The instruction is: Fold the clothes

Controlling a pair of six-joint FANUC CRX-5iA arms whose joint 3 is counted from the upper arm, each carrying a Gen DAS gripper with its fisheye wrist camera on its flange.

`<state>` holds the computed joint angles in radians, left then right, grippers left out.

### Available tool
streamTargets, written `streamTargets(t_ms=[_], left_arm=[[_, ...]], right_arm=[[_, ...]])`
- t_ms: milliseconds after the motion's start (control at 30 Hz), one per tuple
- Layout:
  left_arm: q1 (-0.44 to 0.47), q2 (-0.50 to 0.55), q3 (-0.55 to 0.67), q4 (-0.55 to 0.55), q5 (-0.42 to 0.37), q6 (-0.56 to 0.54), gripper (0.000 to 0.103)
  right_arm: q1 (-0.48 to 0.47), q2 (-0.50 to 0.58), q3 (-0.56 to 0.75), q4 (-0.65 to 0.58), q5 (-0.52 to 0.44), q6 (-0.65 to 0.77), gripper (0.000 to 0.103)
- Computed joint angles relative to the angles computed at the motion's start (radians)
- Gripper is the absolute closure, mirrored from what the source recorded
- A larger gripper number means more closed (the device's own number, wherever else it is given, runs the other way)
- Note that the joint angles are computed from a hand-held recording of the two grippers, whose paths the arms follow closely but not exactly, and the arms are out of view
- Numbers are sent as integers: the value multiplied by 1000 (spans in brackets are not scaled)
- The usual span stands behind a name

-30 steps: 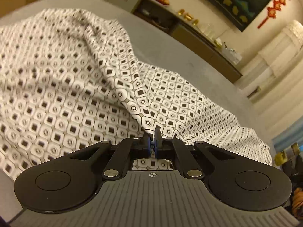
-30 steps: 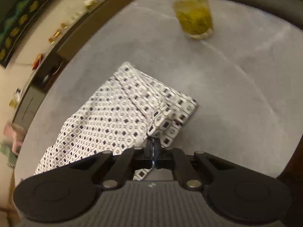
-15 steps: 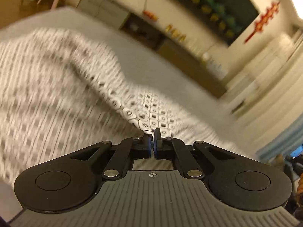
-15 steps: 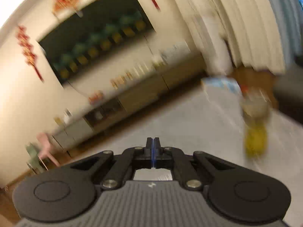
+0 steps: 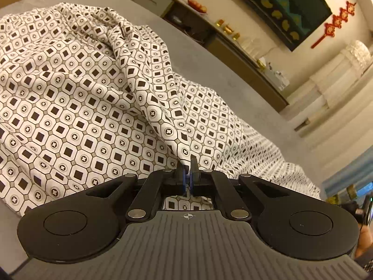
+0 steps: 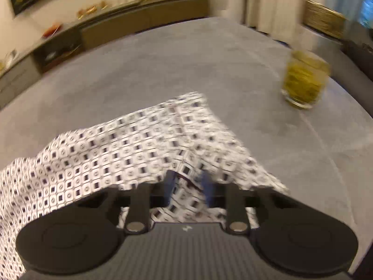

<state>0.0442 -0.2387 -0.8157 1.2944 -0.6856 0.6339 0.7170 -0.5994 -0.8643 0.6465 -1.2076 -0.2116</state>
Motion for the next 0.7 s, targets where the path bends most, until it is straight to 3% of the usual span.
streamTargets(t_ms=[200,267,300,367,400,433,633,700], left_arm=[[-1,16,-6,27,-9,-19,103],[-4,20,-9,32,-8,-23,103],[-3,16,-13,36,-9,-25,103],[-3,11,-18,42,-12,-26,103],[-3,9,-19,44,-12,-26,103],[-4,7,-19,45,-10,-25,103],[-2,6,-18,39,-14,-17,103],[1,14,-14,36,-22,-9,103]], right_arm=[[247,-211,-29,-28,-227,-274,92],[309,-264,-36,-34,-276,-373,87],[326,-286,-42,-39,-287,-417,86],[350,-328,-58,-42,-293,-502,73],[367,-349,-68,-34,-298,-543,57],[386,-369,-78,-22,-306,-582,52],[479,-425,-108,44,-390,-748,48],[399,-404,-107,36,-301,-684,48]])
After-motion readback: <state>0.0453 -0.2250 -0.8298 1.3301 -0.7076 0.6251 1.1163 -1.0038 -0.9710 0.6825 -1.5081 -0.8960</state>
